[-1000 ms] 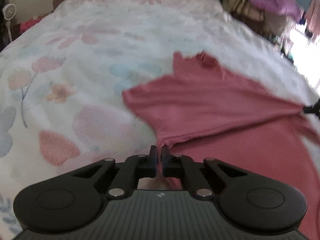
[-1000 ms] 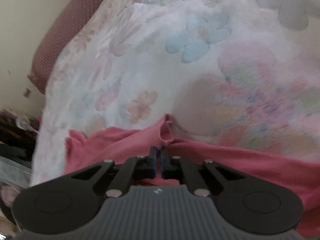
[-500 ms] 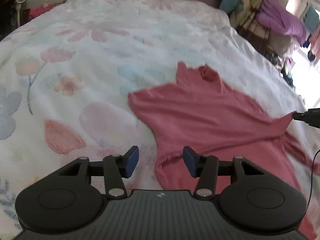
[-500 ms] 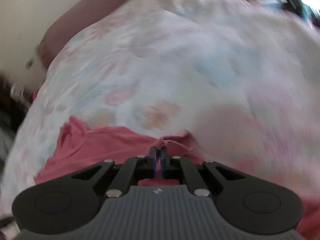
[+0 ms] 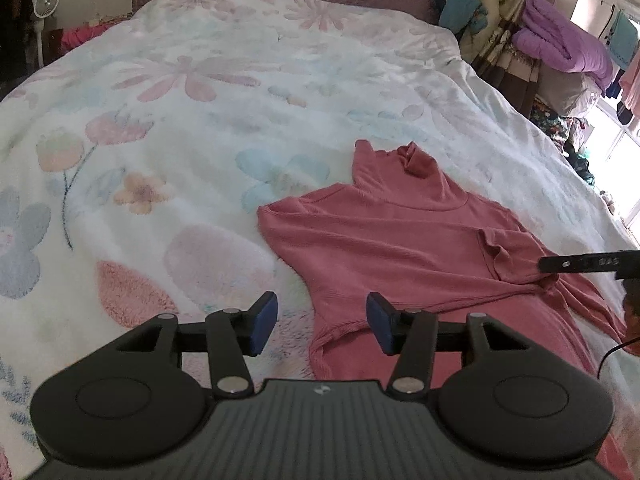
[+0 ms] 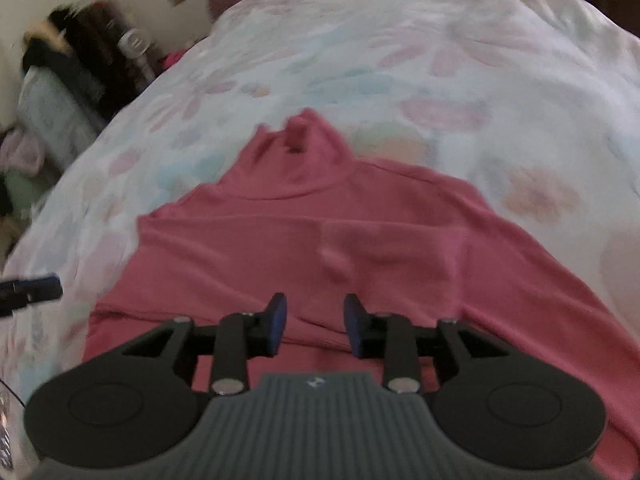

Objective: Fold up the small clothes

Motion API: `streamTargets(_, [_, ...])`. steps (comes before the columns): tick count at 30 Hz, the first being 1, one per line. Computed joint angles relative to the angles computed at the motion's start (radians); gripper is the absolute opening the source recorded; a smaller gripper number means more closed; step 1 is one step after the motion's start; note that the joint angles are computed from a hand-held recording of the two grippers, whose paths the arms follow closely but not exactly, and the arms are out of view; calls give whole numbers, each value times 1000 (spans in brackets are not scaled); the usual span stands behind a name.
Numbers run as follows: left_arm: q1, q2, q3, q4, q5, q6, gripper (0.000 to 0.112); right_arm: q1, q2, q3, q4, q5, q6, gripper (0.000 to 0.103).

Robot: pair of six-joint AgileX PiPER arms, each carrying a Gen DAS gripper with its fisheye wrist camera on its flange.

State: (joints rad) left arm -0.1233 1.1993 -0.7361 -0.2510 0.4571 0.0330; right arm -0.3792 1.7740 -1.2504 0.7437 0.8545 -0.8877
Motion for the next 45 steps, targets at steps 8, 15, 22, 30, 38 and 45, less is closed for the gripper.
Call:
streamTargets(8, [-30,97,-22,50,-54,-115,60,-113,61,-107,-38,17,99,16])
streamTargets(15, [-55,111,-23,139,-41,-223,60,17,71,-44,-152,-107,113,10])
streamTargets(22, [-53,75,-33,201,7,-282,60,-138,23,3,3,18,-34,18])
streamTargets(30, [-139,-10,-48,367,83,-470,60,-532,-18,-208,-236,99,172,36])
streamTargets(38, [-190,-41,-55,428,156,-617,60,-702,210,-536,-532,236,410,45])
streamTargets(45, [-222,-84,-86,441,230,-669,60,-671,319,-564,-563,235,494,25])
